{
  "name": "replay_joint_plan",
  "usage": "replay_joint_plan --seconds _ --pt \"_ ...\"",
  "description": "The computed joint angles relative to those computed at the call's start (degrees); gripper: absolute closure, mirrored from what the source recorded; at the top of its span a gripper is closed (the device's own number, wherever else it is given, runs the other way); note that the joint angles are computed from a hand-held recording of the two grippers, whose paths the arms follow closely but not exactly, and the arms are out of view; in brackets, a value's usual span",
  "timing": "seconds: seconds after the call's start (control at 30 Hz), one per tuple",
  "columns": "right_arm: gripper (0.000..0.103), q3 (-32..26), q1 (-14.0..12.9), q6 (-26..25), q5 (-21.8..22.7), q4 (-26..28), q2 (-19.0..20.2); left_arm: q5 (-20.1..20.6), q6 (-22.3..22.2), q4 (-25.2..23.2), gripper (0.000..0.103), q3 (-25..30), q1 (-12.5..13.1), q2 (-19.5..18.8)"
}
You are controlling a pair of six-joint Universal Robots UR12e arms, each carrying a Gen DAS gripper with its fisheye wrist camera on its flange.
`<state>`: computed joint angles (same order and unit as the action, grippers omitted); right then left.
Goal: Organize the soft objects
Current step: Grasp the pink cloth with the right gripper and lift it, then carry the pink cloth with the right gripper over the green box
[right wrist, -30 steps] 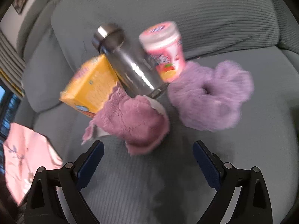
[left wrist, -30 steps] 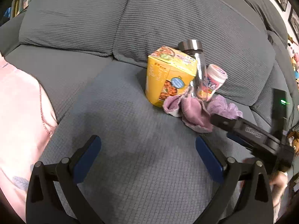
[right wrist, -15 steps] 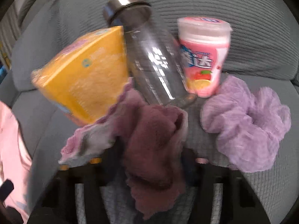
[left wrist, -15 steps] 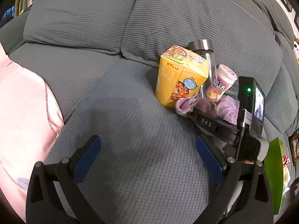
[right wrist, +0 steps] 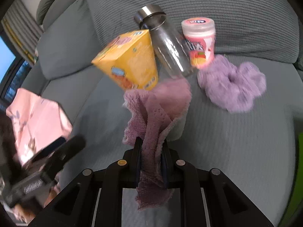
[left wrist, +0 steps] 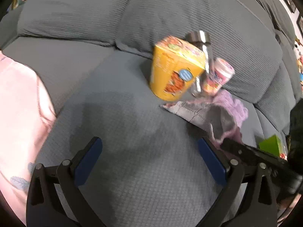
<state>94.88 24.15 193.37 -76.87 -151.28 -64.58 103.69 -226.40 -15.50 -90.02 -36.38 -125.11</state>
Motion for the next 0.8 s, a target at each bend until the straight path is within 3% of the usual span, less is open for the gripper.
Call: replay_joint_plan --seconds 0.13,0.33,0.4,0.47,0.57,0.8 --pt "0.084 2.45 -0.91 -0.65 1.63 1.6 -2.02 -6.18 1.7 -0.36 0.003 0.92 0.44 -0.84" --pt "0.084 5.36 -2.6 -0.24 3.72 1.38 -3.5 -11.08 3.16 -1.62 0.003 2.42 0.53 -1.95" --pt "0.078 5.35 -2.36 0.15 1.06 2.4 -3.84 -12.01 3.89 -1.53 0.003 2.91 0.45 -2.33" --pt "0.06 5.54 -2.61 2.27 -1.31 2.35 -4.07 -12.25 4.53 -1.54 0.003 3.17 0.32 -2.56" --pt "0.044 6.15 -3.37 4.95 -0.97 0.15 -3.99 -12.84 5.45 -1.61 0.003 4.21 0.19 -3.36" --pt "0.043 5.87 -4.51 8.7 0.71 -1.12 -2.57 -19.91 8.64 -1.93 0.008 7.89 0.41 -6.24"
